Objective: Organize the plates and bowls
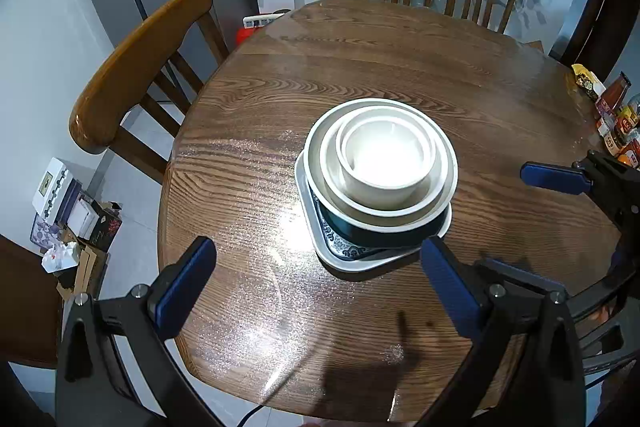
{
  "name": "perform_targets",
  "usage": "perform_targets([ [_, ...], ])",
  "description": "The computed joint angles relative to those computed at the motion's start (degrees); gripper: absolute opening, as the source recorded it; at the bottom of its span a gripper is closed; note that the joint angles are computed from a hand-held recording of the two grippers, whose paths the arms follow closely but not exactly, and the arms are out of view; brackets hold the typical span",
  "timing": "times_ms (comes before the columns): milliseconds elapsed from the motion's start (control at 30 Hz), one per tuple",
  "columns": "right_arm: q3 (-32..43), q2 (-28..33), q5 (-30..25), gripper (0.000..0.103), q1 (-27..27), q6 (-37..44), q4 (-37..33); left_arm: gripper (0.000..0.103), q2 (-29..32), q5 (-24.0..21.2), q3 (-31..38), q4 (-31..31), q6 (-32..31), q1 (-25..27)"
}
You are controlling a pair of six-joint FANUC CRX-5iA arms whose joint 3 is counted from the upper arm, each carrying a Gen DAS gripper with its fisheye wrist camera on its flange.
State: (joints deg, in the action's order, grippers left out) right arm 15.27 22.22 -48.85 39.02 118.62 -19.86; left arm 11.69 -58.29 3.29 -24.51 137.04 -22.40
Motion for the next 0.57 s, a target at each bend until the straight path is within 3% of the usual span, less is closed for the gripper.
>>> perform_targets([
  [567,0.1,0.2,0.1,0.088,0.3,-0.6,0.5,0.102,0.4,0.1,0.2,-1.1,1.1,-0.2],
])
